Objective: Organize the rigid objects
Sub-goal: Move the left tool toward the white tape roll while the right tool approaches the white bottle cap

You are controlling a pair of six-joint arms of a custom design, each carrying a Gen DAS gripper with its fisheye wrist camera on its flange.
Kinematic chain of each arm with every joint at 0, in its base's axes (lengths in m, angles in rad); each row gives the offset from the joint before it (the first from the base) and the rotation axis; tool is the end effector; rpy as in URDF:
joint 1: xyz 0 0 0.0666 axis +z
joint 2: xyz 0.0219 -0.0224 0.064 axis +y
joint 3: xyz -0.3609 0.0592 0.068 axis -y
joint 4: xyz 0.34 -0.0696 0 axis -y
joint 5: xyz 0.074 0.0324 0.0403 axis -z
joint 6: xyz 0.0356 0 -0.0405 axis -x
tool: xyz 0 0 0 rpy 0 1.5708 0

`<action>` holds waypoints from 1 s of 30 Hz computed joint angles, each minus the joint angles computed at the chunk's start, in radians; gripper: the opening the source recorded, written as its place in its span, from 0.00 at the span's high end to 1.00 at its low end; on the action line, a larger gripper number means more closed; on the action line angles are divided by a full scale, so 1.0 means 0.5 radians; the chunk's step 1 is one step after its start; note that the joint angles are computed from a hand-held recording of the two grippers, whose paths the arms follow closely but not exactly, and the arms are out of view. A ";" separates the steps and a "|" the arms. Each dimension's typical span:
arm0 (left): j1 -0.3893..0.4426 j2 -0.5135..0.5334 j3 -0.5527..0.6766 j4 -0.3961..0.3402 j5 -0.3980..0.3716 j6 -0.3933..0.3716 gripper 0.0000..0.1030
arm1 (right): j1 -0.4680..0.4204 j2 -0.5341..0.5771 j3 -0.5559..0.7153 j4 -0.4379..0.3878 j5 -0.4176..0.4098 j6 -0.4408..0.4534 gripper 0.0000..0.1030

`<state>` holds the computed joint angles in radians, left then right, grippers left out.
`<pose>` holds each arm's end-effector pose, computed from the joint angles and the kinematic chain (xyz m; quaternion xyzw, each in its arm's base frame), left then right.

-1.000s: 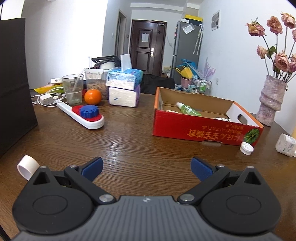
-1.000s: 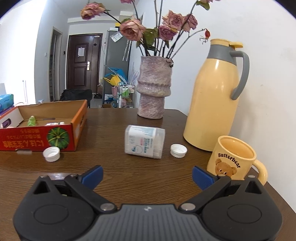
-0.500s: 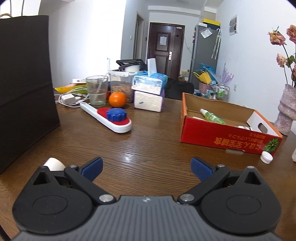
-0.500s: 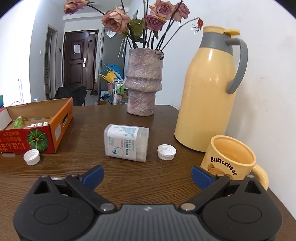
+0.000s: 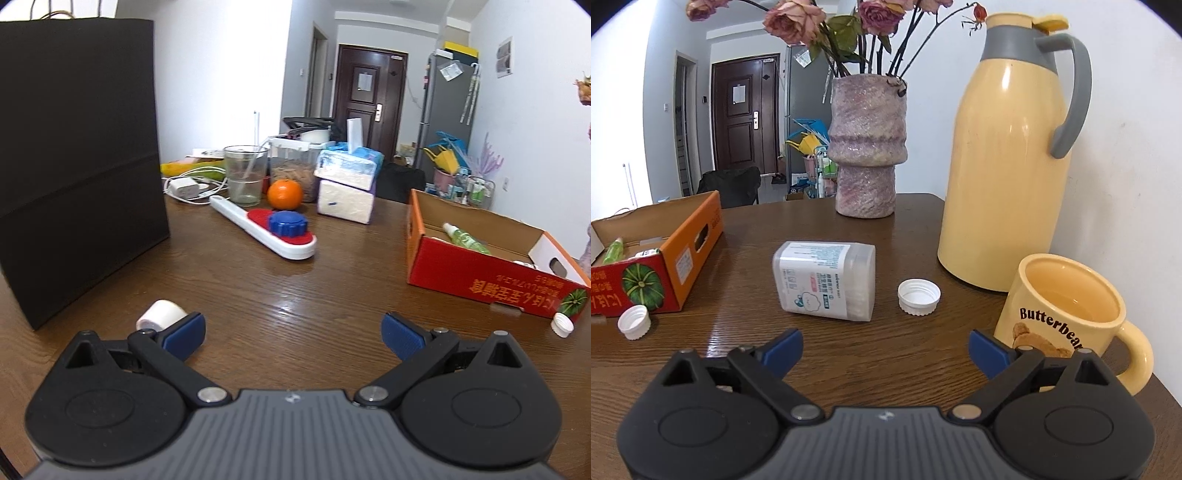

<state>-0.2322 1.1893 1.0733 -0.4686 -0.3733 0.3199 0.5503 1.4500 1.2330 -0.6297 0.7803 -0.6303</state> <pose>0.3704 -0.0746 0.3922 -0.1257 0.8609 0.0305 0.4921 0.3914 0.2103 0.3493 0.1692 0.8588 -0.1132 0.4701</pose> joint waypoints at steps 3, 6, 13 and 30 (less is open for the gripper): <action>0.018 -0.005 0.000 -0.022 -0.007 0.022 0.00 | -0.013 0.009 0.005 0.013 -0.006 0.029 0.07; 0.031 -0.015 0.002 -0.056 -0.004 0.046 0.00 | -0.027 0.018 0.016 0.011 -0.012 0.044 0.07; 0.042 -0.059 -0.018 -0.139 0.015 0.094 0.00 | -0.067 0.037 0.036 -0.008 -0.018 0.041 0.07; 0.170 -0.084 -0.077 -0.172 -0.016 0.082 0.00 | -0.113 0.068 0.034 0.004 -0.037 0.059 0.07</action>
